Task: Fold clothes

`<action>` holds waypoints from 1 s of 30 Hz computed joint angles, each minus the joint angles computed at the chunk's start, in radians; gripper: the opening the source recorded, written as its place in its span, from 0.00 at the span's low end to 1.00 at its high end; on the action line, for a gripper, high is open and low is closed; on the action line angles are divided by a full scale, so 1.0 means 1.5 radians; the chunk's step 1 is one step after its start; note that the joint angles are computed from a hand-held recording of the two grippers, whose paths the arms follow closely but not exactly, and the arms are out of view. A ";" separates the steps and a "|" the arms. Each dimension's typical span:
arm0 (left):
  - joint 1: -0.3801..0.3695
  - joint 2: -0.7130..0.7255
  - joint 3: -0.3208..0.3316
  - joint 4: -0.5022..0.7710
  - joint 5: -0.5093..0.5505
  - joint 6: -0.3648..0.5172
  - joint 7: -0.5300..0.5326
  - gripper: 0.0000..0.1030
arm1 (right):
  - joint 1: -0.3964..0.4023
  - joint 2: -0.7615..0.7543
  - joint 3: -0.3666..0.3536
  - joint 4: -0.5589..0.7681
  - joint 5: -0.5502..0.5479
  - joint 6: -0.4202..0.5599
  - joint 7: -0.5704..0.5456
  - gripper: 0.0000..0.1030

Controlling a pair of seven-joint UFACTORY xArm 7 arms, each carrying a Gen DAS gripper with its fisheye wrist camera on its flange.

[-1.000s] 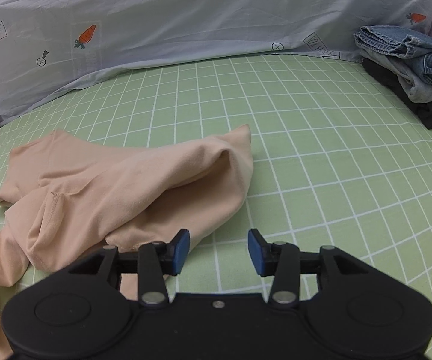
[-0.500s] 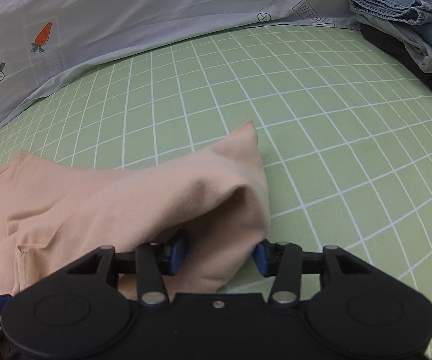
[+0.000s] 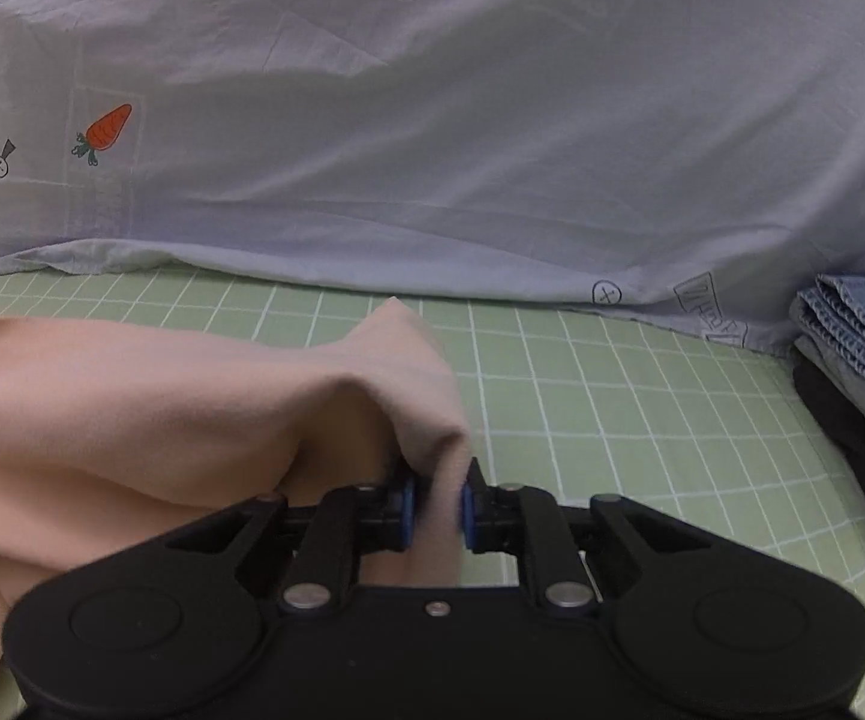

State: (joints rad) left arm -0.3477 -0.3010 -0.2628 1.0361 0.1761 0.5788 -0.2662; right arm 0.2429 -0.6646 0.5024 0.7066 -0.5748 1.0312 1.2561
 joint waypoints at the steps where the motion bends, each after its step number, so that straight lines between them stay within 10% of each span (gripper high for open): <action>1: 0.022 0.023 -0.010 0.023 0.027 0.004 -0.036 0.04 | -0.010 0.007 -0.004 0.006 -0.015 -0.021 0.004 0.17; 7: 0.045 0.019 0.016 0.006 0.068 0.022 -0.098 0.31 | -0.012 0.040 0.037 0.042 -0.019 0.004 0.035 0.67; 9: 0.035 -0.049 0.034 -0.068 0.044 0.013 -0.066 0.71 | 0.012 0.032 0.050 0.034 0.017 0.040 0.074 1.00; 15: -0.033 -0.256 0.118 -0.245 -0.156 0.094 0.059 0.97 | 0.120 -0.051 0.068 -0.036 0.148 0.075 0.190 1.00; 20: -0.038 -0.341 0.098 -0.298 -0.207 0.238 0.097 0.97 | 0.150 -0.038 0.098 -0.003 0.185 0.127 0.225 1.00; 30: -0.057 -0.395 0.072 -0.336 -0.240 0.280 0.137 0.97 | 0.193 0.028 0.100 0.040 0.193 0.144 0.235 1.00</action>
State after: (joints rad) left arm -0.4335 -0.8938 -0.1543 0.5326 -0.1836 0.9990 -0.0611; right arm 0.5325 -0.6224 0.6526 0.7664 -0.2852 1.2471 1.6087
